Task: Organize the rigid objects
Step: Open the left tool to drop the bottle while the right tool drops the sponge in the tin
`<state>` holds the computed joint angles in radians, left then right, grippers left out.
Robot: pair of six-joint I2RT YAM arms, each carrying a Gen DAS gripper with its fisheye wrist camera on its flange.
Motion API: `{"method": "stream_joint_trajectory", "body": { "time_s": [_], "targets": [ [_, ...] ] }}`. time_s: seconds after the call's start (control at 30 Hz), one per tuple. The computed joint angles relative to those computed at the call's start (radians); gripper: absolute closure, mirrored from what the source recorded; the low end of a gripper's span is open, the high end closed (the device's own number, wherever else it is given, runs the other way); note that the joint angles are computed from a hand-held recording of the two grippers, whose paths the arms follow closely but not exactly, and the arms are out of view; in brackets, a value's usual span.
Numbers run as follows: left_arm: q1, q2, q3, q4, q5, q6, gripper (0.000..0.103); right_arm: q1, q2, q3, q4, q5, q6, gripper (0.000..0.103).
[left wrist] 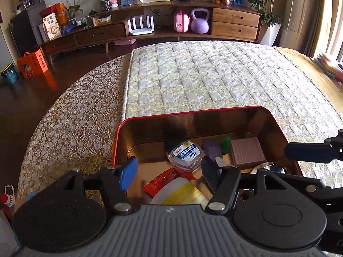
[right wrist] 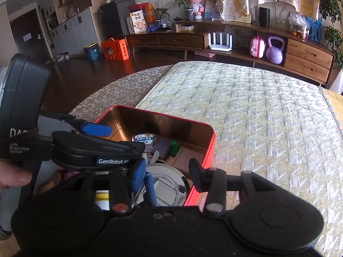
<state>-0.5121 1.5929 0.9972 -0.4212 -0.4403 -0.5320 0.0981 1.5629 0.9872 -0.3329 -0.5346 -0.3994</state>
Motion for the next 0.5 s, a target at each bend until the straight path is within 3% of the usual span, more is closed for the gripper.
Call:
{"method": "stream_joint_trajectory", "body": {
  "time_s": [0.5],
  "targets": [
    [-0.122, -0.159, -0.038, -0.103, -0.079, -0.093, 0.032, -0.061, -0.157, -0.077, -0.056, -0.056, -0.014, 0.04]
  ]
}}
